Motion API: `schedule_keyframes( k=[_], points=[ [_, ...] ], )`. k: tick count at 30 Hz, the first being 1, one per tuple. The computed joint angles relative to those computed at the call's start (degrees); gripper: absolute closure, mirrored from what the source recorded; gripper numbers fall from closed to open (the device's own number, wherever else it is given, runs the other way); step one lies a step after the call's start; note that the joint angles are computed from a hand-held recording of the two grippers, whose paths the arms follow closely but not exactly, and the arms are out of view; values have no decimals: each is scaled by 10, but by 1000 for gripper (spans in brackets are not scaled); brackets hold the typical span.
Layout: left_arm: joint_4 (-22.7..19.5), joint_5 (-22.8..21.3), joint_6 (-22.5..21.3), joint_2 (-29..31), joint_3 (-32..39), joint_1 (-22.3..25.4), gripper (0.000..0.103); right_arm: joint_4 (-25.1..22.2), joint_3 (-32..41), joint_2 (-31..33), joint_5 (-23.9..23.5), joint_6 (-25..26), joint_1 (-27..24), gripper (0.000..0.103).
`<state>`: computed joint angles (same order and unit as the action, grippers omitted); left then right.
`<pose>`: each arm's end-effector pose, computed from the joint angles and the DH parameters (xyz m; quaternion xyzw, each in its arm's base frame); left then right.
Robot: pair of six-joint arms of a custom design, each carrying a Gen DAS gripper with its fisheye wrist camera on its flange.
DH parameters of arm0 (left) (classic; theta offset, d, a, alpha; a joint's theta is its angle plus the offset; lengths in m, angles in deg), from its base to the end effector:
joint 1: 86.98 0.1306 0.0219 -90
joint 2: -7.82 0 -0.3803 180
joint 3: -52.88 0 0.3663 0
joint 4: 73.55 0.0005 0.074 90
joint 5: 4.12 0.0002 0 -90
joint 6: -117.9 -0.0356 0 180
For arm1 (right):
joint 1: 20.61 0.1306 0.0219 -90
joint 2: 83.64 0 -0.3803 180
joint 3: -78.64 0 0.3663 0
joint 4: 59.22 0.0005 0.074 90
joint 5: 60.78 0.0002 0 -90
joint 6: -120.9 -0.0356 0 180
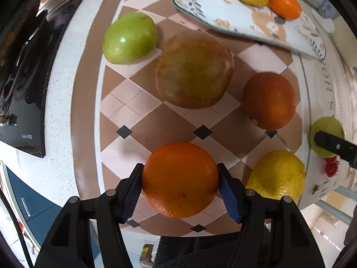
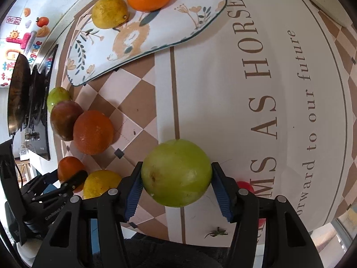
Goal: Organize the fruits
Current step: 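Carry both fruits onto the deer plate and open both tools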
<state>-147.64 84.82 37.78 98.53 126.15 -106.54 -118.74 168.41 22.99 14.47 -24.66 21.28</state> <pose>0.3515 -0.1247 0.2915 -0.0845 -0.9963 -0.0123 0.0106 0.3714 0.3447 0.2833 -0.1021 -0.9795 -0.1725 0.0182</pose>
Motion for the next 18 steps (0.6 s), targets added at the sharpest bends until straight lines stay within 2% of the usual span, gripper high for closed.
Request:
schedule_keyframes(
  k=[6, 10, 15, 18],
  points=[
    [-43, 48, -12, -6, 99, 22, 41, 10, 33, -12, 0, 7, -18, 42],
    [-59, 77, -27, 44, 204, 31, 41, -19, 108, 28, 4, 48, -46, 42],
    [-62, 58, -39, 181, 350, 36, 41, -78, 225, 117, 5, 98, -83, 42],
    [-93, 63, -38, 259, 429, 46, 41, -109, 271, 159, -8, 121, -97, 42]
  ],
)
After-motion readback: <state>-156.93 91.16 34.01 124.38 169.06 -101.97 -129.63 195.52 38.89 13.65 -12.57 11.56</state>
